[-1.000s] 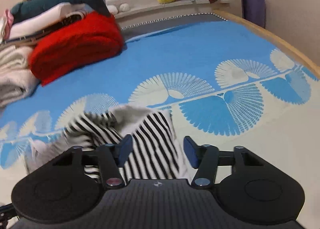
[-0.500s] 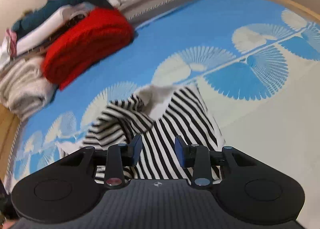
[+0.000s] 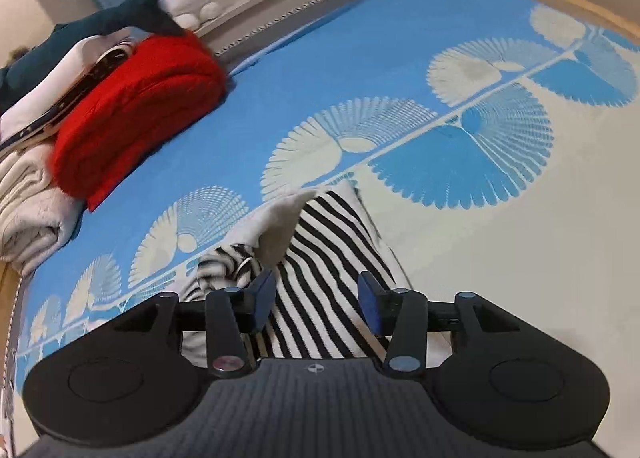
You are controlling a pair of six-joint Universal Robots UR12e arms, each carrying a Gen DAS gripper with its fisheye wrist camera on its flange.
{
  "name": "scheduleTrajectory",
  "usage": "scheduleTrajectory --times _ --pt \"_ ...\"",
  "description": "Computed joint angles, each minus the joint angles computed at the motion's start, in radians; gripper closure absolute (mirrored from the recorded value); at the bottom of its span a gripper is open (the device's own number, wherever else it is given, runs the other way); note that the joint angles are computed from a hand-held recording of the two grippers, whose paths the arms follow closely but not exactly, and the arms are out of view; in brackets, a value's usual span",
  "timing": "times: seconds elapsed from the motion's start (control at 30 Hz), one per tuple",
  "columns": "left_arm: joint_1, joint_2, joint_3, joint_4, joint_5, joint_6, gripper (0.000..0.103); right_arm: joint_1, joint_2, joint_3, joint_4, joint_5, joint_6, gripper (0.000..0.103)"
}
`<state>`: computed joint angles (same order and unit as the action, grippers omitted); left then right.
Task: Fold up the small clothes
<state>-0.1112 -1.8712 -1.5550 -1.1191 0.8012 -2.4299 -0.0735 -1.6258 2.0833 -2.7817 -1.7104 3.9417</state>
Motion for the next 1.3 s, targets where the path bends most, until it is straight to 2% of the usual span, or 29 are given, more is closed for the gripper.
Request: scheduleTrajectory --times 0.03,0.07,0.13,0.17,0.23,0.27,0.33,0.43,0.53,0.6,0.67,0.7,0.77,0.8,0.83,0.87,0.9,0.97,1.03,1.07,1.1,1.13,1.17,1.23,1.27,1.3 --pt "0.011 -0.01 0.006 0.039 -0.002 -0.101 0.067 -0.005 -0.001 0.002 0.008 0.014 0.006 0.052" --pt "0.02 -0.016 -0.001 0.12 0.008 -0.205 0.066 -0.011 -0.001 0.003 0.014 0.037 0.012 0.05" --pt "0.028 -0.034 0.0 0.243 0.091 -0.415 0.058 -0.027 0.0 0.007 0.027 0.108 0.022 0.05" --pt "0.025 -0.044 0.012 0.248 0.144 -0.486 0.058 -0.033 0.003 0.007 0.039 0.143 0.023 0.05" --pt "0.019 -0.067 0.037 0.204 0.256 -0.605 0.058 -0.036 0.012 0.004 0.057 0.197 0.016 0.05" --pt "0.019 -0.078 0.047 0.174 0.285 -0.651 0.058 -0.038 0.018 0.003 0.062 0.225 0.014 0.05" --pt "0.025 -0.097 0.06 0.127 0.287 -0.744 0.058 -0.033 0.03 0.0 0.07 0.26 0.018 0.05" --pt "0.042 -0.115 0.059 0.082 0.236 -0.871 0.058 -0.019 0.05 -0.016 0.083 0.274 0.01 0.05" --pt "0.045 -0.12 0.051 0.079 0.196 -0.945 0.058 -0.018 0.067 -0.022 0.07 0.303 0.043 0.05" --pt "0.041 -0.122 0.052 0.083 0.192 -0.949 0.061 -0.019 0.078 -0.024 0.053 0.326 0.069 0.05" --pt "0.037 -0.118 0.055 0.091 0.197 -0.931 0.09 -0.016 0.09 -0.032 0.054 0.338 0.069 0.05" --pt "0.036 -0.116 0.052 0.119 0.202 -0.928 0.099 -0.012 0.097 -0.037 0.057 0.34 0.067 0.05" --pt "0.037 -0.097 0.027 0.239 0.206 -0.915 0.1 -0.009 0.107 -0.044 0.065 0.348 0.062 0.053" --pt "0.039 -0.089 0.016 0.306 0.202 -0.899 0.1 -0.008 0.11 -0.046 0.065 0.355 0.056 0.065" --pt "0.042 -0.08 0.001 0.392 0.194 -0.888 0.1 -0.008 0.112 -0.046 0.056 0.363 0.052 0.073" --pt "0.046 -0.074 -0.015 0.494 0.182 -0.886 0.1 -0.007 0.111 -0.044 0.042 0.364 0.056 0.089" --pt "0.05 -0.07 -0.025 0.568 0.172 -0.886 0.1 -0.006 0.108 -0.039 0.009 0.367 0.063 0.101" --pt "0.057 -0.068 -0.041 0.7 0.163 -0.903 0.1 -0.006 0.097 -0.017 -0.11 0.363 0.085 0.102" --pt "0.068 -0.066 -0.054 0.775 0.17 -0.954 0.1 0.003 0.081 0.007 -0.249 0.299 0.121 0.102" --pt "0.075 -0.065 -0.05 0.754 0.16 -0.972 0.1 0.013 0.072 0.019 -0.314 0.233 0.137 0.102" --pt "0.077 -0.062 -0.041 0.691 0.167 -0.968 0.1 0.025 0.057 0.025 -0.336 0.163 0.141 0.102" --pt "0.07 -0.06 -0.022 0.587 0.205 -0.933 0.1 0.03 0.039 0.027 -0.317 0.132 0.147 0.102" --pt "0.054 -0.062 -0.004 0.482 0.283 -0.881 0.1 0.032 0.022 0.022 -0.256 0.13 0.156 0.102" --pt "0.03 -0.081 0.036 0.272 0.424 -0.802 0.095 0.025 0.015 -0.001 -0.048 0.208 0.094 0.101" --pt "0.033 -0.092 0.056 0.168 0.44 -0.801 0.095 0.024 0.025 -0.01 0.057 0.251 0.085 0.098" --pt "0.042 -0.098 0.074 0.095 0.414 -0.828 0.095 0.016 0.027 -0.013 0.161 0.264 0.119 0.095"
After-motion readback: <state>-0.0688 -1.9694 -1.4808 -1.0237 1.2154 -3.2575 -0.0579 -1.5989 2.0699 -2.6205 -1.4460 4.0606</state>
